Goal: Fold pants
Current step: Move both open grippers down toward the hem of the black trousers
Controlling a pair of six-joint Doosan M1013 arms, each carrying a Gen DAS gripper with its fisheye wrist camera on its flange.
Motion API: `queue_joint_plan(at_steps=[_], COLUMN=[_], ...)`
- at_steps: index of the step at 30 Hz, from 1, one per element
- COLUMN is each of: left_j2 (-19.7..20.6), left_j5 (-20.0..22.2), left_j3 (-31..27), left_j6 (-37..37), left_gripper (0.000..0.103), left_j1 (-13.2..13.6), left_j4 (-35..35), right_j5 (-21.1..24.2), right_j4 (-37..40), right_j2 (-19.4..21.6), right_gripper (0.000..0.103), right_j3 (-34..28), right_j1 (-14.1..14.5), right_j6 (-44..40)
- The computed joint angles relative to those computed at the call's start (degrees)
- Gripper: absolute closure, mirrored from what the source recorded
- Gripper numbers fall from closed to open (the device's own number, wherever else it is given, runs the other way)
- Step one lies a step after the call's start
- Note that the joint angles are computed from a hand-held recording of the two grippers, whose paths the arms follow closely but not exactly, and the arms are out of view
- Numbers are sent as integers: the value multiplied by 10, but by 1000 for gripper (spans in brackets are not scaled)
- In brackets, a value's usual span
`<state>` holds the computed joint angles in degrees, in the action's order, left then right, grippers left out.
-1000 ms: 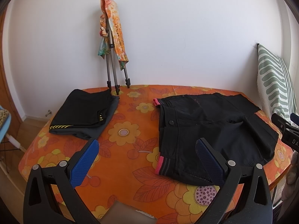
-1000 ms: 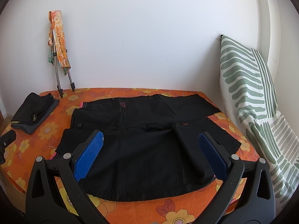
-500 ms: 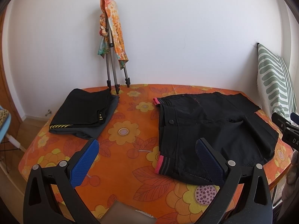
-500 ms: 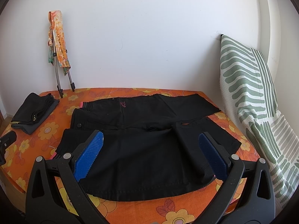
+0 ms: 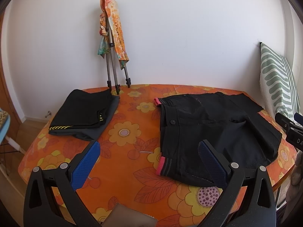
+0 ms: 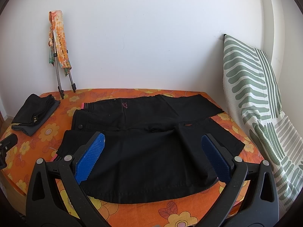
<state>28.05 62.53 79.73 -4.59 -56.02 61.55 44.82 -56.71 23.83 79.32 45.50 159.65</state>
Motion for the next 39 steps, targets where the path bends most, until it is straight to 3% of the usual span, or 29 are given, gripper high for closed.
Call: queue_joint_plan(at_steps=[10, 16, 19, 26, 30, 37, 39], left_j2=[-4, -10, -12, -16, -13, -6, -5], left_j5=[-11, -43, -56, -109, -115, -117, -120], left_j3=[7, 15, 17, 20, 16, 8, 6], left_j6=[-10, -5, -1, 46, 99, 137, 144], left_gripper=[0, 0, 1, 23, 32, 34, 34], left_j1=[2, 11, 16, 35, 43, 46, 46], left_j4=[2, -24, -34, -105, -151, -181, -185], right_j5=[-14, -50, -43, -14, 16, 21, 17], right_j4=[-1, -9, 1, 30, 35, 58, 80], right_j2=[-7, -21, -24, -31, -35, -46, -48], right_gripper=[0, 0, 0, 0, 0, 0, 6], right_j3=[13, 36, 40, 47, 53, 64, 64], right_j1=[-6, -21, -31, -54, -61, -78, -84], right_j6=[18, 68, 82, 77, 45, 27, 14])
